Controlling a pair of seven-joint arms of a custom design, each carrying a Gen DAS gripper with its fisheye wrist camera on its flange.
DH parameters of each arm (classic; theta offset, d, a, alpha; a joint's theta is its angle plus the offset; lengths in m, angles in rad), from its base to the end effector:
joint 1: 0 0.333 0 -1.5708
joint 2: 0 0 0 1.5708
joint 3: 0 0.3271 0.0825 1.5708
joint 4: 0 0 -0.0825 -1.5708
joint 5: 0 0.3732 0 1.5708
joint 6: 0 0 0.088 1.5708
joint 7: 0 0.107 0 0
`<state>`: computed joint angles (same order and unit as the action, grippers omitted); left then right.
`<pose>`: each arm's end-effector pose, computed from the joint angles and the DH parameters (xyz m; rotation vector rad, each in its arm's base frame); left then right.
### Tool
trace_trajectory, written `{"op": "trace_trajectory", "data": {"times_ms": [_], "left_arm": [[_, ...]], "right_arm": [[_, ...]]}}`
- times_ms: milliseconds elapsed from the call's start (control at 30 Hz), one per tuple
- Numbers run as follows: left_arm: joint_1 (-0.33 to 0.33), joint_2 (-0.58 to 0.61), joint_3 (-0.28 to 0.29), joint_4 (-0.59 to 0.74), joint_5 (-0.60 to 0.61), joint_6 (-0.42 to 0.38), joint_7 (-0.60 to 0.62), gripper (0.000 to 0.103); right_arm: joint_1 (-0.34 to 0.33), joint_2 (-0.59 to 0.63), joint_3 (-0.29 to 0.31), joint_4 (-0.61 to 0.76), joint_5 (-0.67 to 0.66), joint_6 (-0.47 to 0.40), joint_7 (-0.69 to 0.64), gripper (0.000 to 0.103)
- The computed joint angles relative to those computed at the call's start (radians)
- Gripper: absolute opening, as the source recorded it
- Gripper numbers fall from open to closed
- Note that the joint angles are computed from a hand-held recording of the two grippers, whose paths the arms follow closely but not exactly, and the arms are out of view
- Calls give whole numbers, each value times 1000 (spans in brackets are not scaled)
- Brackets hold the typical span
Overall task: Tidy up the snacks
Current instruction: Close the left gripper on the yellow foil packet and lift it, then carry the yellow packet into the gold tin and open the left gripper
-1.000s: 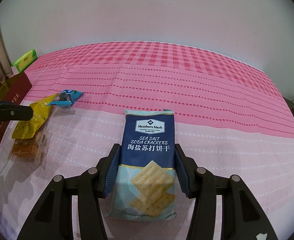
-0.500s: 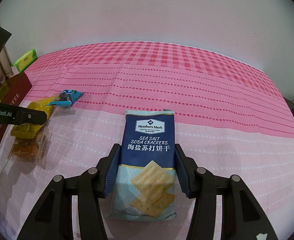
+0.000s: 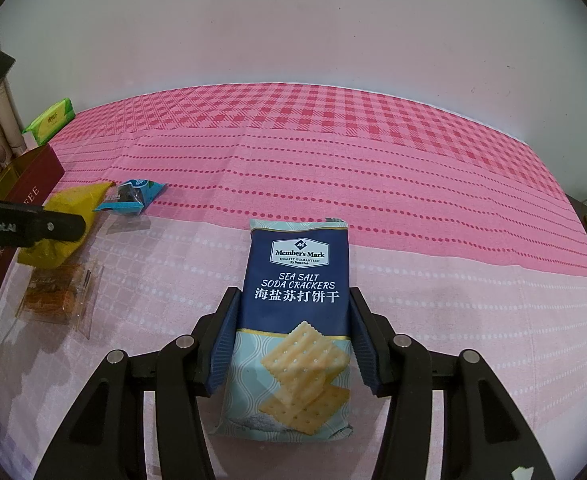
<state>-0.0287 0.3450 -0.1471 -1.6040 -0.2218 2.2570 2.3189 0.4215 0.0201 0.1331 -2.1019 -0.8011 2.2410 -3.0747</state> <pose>0.6723 -0.1122 0.4796 -1.1137 2.7193 -0.5330 0.4829 0.2741 0.4450 -1.2611 2.4092 -0.8221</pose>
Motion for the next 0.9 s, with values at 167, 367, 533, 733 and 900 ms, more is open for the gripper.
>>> {"op": "trace_trajectory", "data": {"times_ms": [167,367,533,733,900], "left_arm": [[12,-25,-1,-12,-19,1,22,53],[22,-62,1,-37,-33,20,57,53],[43,-90,7,-42,-63,20,105,53],[70,-113,15,-38,-97,31,181,53],[93,-115,30,-32,-102,78,242,53]], "right_arm": [[0,1,0,1,0,0,0,49],[0,1,0,1,0,0,0,49],[0,1,0,1,0,0,0,49],[0,1,0,1,0,0,0,49],[0,1,0,1,0,0,0,49]]}}
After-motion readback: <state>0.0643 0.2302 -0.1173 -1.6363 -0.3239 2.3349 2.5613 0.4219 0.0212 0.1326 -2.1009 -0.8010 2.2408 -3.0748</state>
